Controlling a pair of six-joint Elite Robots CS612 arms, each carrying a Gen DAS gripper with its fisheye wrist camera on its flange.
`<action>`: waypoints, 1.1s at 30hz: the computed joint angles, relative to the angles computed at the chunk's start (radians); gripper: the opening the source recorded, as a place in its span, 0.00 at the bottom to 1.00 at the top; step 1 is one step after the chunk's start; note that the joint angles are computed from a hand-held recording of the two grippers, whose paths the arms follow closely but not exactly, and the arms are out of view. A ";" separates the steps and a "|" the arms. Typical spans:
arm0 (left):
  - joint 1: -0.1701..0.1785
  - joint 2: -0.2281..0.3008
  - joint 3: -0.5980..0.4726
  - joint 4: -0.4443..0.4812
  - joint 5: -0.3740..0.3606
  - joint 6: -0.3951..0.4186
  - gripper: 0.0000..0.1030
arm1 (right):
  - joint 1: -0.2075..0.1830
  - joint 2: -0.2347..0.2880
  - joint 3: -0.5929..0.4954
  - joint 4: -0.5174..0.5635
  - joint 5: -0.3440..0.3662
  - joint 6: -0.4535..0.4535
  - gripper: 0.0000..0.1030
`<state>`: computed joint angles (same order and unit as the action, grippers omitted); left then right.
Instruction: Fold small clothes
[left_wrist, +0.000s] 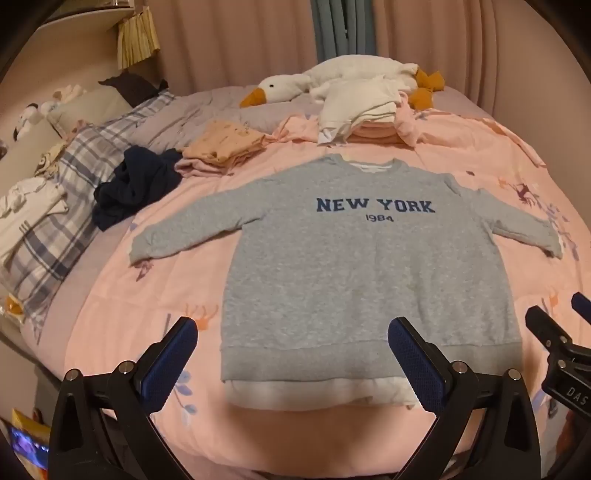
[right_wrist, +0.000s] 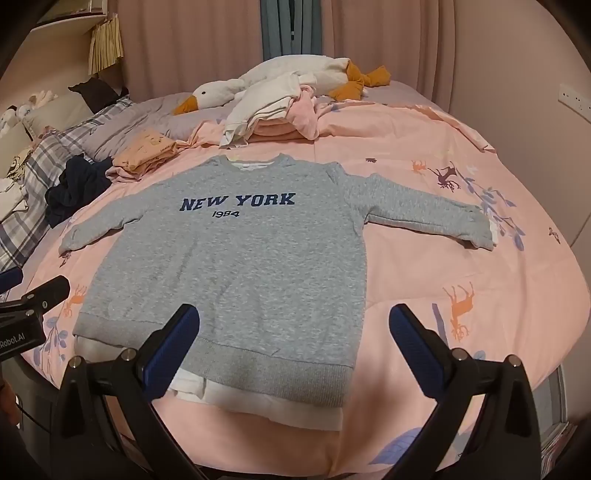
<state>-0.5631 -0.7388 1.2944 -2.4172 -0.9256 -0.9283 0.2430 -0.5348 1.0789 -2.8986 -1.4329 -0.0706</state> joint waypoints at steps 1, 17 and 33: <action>0.001 0.002 -0.003 0.007 -0.005 -0.004 0.99 | 0.001 0.001 0.002 -0.014 -0.004 0.001 1.00; 0.007 -0.010 0.023 -0.038 -0.043 -0.006 0.99 | 0.007 -0.010 0.013 -0.020 -0.048 -0.005 1.00; 0.012 -0.008 0.022 -0.045 -0.067 -0.006 0.99 | 0.007 -0.010 0.012 -0.024 -0.050 -0.010 1.00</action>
<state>-0.5514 -0.7466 1.3165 -2.4624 -0.9930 -0.9342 0.2501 -0.5452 1.0904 -2.9230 -1.4832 -0.0808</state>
